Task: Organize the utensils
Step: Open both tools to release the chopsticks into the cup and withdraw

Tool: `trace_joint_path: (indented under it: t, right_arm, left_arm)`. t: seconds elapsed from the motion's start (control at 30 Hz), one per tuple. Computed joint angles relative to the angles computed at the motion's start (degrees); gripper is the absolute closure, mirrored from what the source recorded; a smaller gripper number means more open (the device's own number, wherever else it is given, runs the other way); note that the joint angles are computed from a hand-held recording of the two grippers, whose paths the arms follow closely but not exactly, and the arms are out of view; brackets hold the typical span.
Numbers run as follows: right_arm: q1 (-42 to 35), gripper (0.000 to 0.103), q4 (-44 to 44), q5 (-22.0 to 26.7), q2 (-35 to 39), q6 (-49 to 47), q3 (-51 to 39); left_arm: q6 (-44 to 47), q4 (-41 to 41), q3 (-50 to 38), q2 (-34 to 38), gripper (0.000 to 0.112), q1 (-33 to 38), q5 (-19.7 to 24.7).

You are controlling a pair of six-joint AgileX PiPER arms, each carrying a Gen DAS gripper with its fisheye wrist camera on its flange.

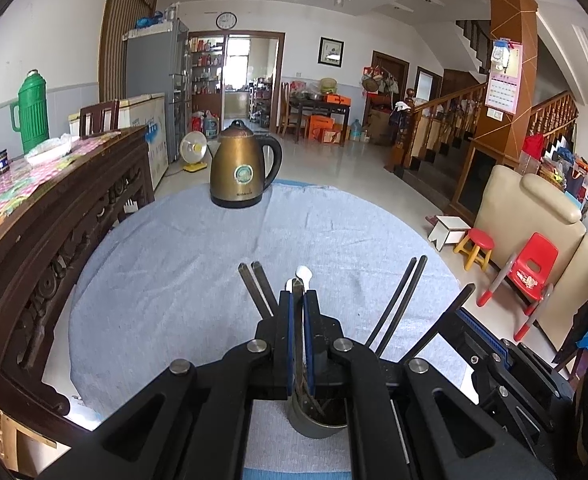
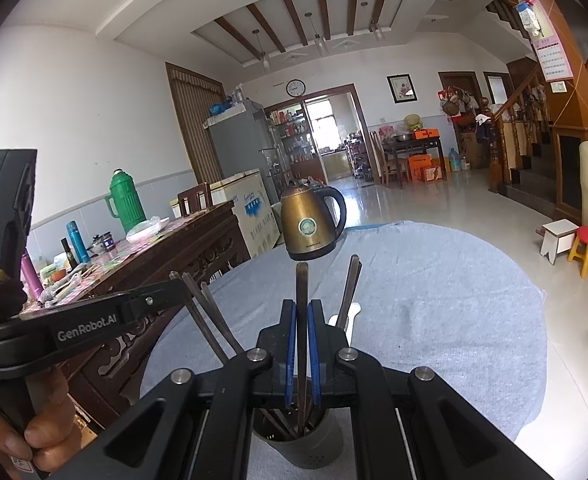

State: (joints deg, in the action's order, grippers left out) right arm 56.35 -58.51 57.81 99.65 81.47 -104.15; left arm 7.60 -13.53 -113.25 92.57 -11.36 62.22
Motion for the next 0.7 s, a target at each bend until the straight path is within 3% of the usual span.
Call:
trace_joint_path:
  t: [0.43,0.5,0.57,0.63,0.7]
  right_arm:
    - [-1.1,0.095,2.2,-2.1,0.3,-0.3,0.5]
    - [-1.4,0.090,2.9,-2.5,0.2,-0.3,0.8]
    - [-1.7,0.072,3.3,-3.2,-0.3,0.3,1.5]
    - [-1.8,0.062,2.7,-3.6,-0.8,1.9,2.5]
    - [-1.5,0.060,1.2,-3.2,-1.2,3.5,3.2]
  left_arm:
    - [0.5,-2.4,-1.9,3.0,0.106,1.6,4.3]
    - [0.5,-3.2,-2.8,3.8,0.100,2.0,5.4]
    - [0.5,-3.6,-2.9,4.0,0.088,2.3,5.7]
    - [0.6,-3.6,-2.3,3.7,0.080,2.4,5.2]
    - [0.8,-3.8,-2.1,3.5,0.080,2.5,4.9]
